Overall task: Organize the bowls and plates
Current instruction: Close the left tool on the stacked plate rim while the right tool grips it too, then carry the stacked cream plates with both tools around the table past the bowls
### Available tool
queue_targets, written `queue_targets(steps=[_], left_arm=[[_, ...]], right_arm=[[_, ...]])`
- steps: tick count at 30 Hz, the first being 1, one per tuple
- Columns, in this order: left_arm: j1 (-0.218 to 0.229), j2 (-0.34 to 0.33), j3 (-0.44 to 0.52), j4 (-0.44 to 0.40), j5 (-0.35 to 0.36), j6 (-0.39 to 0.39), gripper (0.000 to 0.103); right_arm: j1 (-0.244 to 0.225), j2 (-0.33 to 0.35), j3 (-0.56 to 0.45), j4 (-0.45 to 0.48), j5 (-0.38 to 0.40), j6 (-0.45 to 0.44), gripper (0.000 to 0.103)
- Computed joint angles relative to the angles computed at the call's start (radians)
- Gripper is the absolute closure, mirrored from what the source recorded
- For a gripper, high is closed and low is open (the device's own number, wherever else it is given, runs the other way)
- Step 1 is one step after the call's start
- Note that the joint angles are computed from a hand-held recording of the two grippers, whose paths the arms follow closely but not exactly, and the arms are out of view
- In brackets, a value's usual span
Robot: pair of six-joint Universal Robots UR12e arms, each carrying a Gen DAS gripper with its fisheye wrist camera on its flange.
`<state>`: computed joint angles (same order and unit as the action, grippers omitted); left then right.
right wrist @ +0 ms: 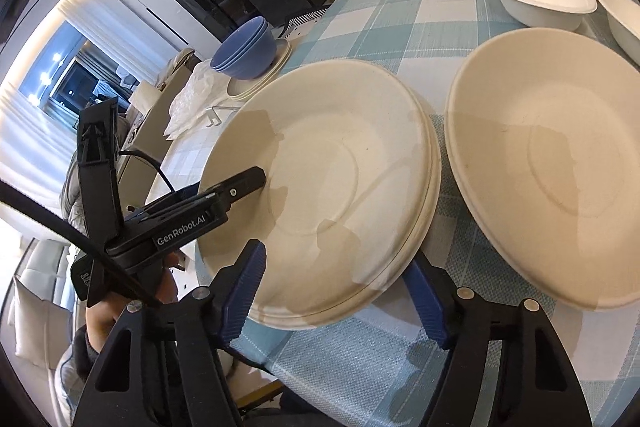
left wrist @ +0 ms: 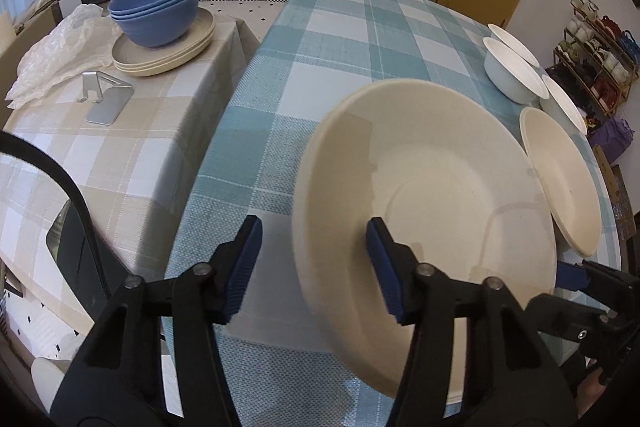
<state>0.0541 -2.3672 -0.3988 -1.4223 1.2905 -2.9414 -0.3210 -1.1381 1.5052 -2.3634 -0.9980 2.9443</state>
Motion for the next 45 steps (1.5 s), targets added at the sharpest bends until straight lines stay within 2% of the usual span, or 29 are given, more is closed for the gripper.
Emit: queue_targets(steps=[3,8,10,15,18,28,45], left_arm=[[0.000,0.002,-0.003,0.001,-0.009,0.000,0.058],[0.002,0.009,-0.016,0.005,-0.024,0.003,0.068],[0.001,0.007,-0.013,-0.004,-0.023,0.004,0.078],[0.000,0.014,-0.029,0.007,-0.008,0.003,0.080],[0.004,0.019,-0.040,0.019,-0.010,-0.011,0.082],[0.007,0.047,-0.090,0.061,-0.011,-0.008,0.083],[0.015,0.078,-0.119,0.115,-0.029,-0.022,0.083]], right_arm=[[0.002,0.005,-0.008,0.009,-0.007,0.003,0.040],[0.001,0.014,-0.017,0.024,0.007,0.002,0.044],[0.005,0.015,-0.017,0.015,-0.007,0.000,0.052],[0.009,0.020,-0.019,-0.003,-0.030,0.013,0.071],[0.007,0.025,-0.020,-0.010,-0.025,0.026,0.079],[0.004,0.026,-0.008,-0.061,-0.011,0.040,0.080],[0.008,0.005,0.007,-0.116,-0.021,-0.006,0.081]])
